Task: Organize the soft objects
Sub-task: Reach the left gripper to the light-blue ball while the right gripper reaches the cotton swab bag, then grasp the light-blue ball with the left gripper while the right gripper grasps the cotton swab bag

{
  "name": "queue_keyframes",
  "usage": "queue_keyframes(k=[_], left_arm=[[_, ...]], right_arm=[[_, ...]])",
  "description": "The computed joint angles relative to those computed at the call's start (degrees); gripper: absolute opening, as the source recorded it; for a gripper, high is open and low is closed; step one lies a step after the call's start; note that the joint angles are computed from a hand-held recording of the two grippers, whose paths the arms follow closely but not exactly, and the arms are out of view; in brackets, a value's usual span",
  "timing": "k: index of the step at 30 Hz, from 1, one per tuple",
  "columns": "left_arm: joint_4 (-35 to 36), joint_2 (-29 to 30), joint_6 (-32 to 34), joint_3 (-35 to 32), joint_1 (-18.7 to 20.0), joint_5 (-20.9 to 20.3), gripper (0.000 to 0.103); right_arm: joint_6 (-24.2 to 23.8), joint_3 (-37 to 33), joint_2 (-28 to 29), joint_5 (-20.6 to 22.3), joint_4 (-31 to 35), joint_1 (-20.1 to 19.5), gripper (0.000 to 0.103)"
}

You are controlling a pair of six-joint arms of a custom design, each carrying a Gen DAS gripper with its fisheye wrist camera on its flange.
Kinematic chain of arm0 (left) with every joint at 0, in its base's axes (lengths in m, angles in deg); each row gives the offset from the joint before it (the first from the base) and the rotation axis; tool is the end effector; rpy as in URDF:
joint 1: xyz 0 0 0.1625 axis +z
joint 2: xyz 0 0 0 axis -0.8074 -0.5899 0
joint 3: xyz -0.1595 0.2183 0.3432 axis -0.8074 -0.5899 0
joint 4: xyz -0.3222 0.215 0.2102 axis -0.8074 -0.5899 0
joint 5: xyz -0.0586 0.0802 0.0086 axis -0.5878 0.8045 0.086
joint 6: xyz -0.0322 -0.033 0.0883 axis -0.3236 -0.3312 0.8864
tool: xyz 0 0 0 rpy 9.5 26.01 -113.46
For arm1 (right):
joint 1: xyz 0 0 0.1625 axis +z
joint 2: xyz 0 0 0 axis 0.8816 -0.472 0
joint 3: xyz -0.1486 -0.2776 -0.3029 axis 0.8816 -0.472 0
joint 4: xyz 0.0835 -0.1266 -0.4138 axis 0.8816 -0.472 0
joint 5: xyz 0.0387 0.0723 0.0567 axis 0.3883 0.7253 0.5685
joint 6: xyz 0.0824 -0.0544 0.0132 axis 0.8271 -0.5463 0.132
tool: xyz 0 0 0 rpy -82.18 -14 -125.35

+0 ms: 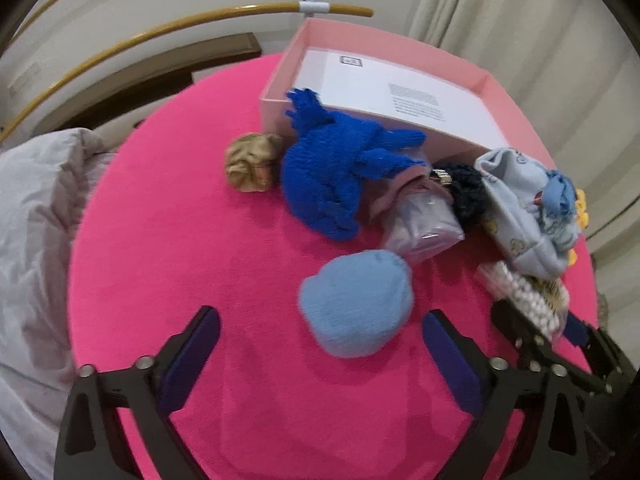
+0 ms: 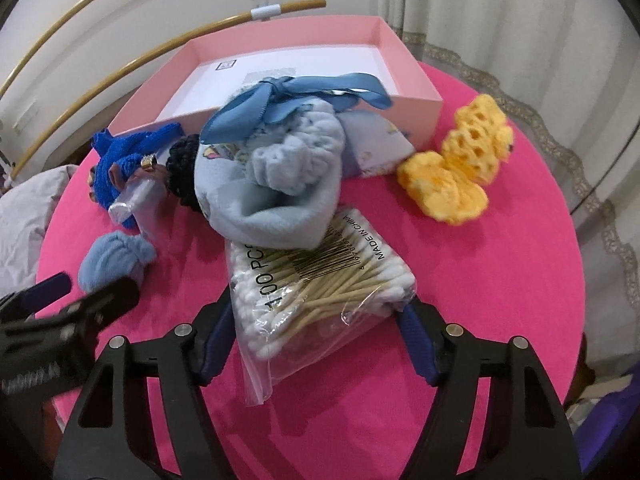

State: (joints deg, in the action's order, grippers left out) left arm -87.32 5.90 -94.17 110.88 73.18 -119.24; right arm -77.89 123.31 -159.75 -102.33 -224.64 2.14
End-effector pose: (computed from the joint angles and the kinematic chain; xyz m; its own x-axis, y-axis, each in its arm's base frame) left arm -0.3002 -0.3050 -0.0601 -0.8018 0.0947 -0.5901 0.3123 0.9082 -0.2786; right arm -0.0224 -0.2664 0.2741 -0.7560 0.1441 0.6385 -0.1913 0.8842 -0.4261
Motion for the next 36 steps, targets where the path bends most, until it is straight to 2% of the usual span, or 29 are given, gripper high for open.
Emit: queue_keyframes(k=[1,4,6,8,10,11,16,25,30,36], left_arm=[[-1.33,0.62,1.21,-0.17,0.50,-0.68,0.074],[3.54,1.90,1.35,-2.16,0.14,1.18,0.062],[3.47,2.10,2.11,-2.41,0.17,0.91,0.056],[1.34,1.78,2.87,-1.82,0.25,0.02,0.040],[0.56,1.56,3.30,-1.50,0.12,-0.44,0.040],[0.41,1.53,3.48,-1.37,0.05,-0.45,0.039],[2.39,0.14,1.81,-1.01,-1.75,-0.99,0.039],[7.54,-2.98,-2.22,-0.27,-8.06,0.07,0.039],[9.63,-5.89,-4.04,0.57,-12.20,0.52,0.039],[12.58,-9.72,-6.03,1.08,-15.92,2.61,0.039]], right_arm=[[-0.15,0.16,-0.78,-0.19,0.55,-0.03,0.069],[-0.30,0.32,-3.57,0.20,3.68,-0.87,0.069],[-0.54,0.52,-5.77,0.97,5.64,-1.59,0.069],[-0.76,0.71,-6.97,0.63,6.24,-1.60,0.069],[-0.52,0.67,-8.02,0.46,7.16,-1.48,0.069],[0.00,0.49,-6.72,-0.21,6.13,-0.70,0.069],[-0.61,1.14,-10.32,0.74,7.05,-0.65,0.069],[-1.19,2.07,-21.97,3.81,13.02,-0.61,0.069],[0.19,1.77,-25.04,3.78,13.95,2.34,0.069],[2.14,0.81,-25.59,1.58,11.81,8.95,0.069]])
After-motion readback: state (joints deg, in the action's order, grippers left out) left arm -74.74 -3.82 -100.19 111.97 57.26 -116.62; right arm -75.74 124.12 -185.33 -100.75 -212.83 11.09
